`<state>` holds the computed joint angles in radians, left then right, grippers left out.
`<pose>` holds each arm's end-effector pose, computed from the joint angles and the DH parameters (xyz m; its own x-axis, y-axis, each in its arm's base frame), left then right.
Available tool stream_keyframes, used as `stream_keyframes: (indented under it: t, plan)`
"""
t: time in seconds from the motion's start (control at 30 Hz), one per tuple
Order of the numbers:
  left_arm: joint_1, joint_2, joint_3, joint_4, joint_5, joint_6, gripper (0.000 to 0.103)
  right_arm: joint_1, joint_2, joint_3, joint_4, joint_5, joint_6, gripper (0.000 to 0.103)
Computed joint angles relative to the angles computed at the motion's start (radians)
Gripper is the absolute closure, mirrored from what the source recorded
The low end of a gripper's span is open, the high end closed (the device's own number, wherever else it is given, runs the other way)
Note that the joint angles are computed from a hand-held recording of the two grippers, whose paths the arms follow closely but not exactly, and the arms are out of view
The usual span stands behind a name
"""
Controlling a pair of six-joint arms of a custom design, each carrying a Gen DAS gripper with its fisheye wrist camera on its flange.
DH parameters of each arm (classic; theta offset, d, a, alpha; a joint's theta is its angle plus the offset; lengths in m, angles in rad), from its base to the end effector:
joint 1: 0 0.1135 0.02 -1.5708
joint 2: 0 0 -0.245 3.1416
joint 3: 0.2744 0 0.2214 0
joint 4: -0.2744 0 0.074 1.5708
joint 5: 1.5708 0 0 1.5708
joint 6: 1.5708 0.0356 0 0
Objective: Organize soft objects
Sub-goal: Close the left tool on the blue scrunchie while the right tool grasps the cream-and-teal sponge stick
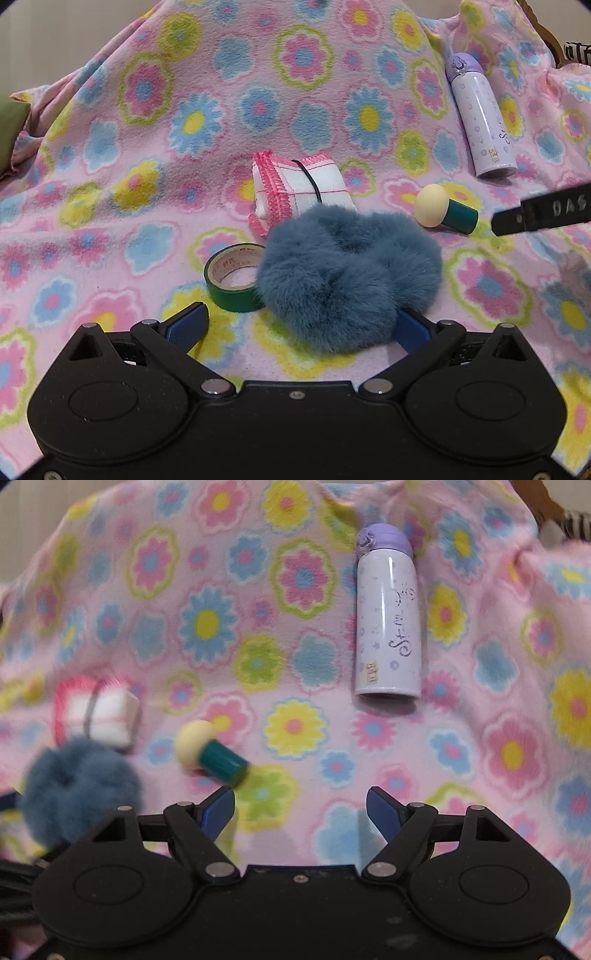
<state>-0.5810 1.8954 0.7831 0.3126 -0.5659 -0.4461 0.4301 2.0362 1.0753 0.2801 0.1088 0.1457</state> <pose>0.2769 -0.1590 0.1065 -0.6059 -0.0378 -0.7946 -0.1225 0.9914 0.0462 0.3526 0.1575 0.1233 -0.6151 -0.1234 -0.7788 -0.2512 0.9669 0.0452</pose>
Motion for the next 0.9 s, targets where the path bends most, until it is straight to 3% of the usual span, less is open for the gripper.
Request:
stream_keyframes:
  t: [0.1,0.3,0.53,0.6,0.73,0.9]
  plan:
    - [0.000,-0.001,-0.002,0.000,-0.001,-0.003,0.002,0.039,0.012,0.049,-0.045,-0.002,0.071,0.022]
    - [-0.002,0.003,0.006,-0.012,-0.014,-0.012,0.002,0.089,0.139,0.277,-0.233,-0.013,0.227,0.024]
    - [0.000,0.004,0.007,-0.014,-0.010,-0.017,0.002,0.119,0.253,0.444,-0.292,0.067,0.290,0.027]
    - [0.002,0.004,0.006,-0.013,-0.008,-0.019,0.002,0.121,0.275,0.478,-0.310,0.080,0.280,0.044]
    - [0.002,0.005,0.008,-0.014,-0.009,-0.022,0.002,0.117,0.268,0.435,-0.245,0.082,0.199,0.045]
    - [0.002,0.007,0.009,-0.015,-0.010,-0.024,0.002,0.082,0.188,0.267,-0.098,0.043,0.008,0.045]
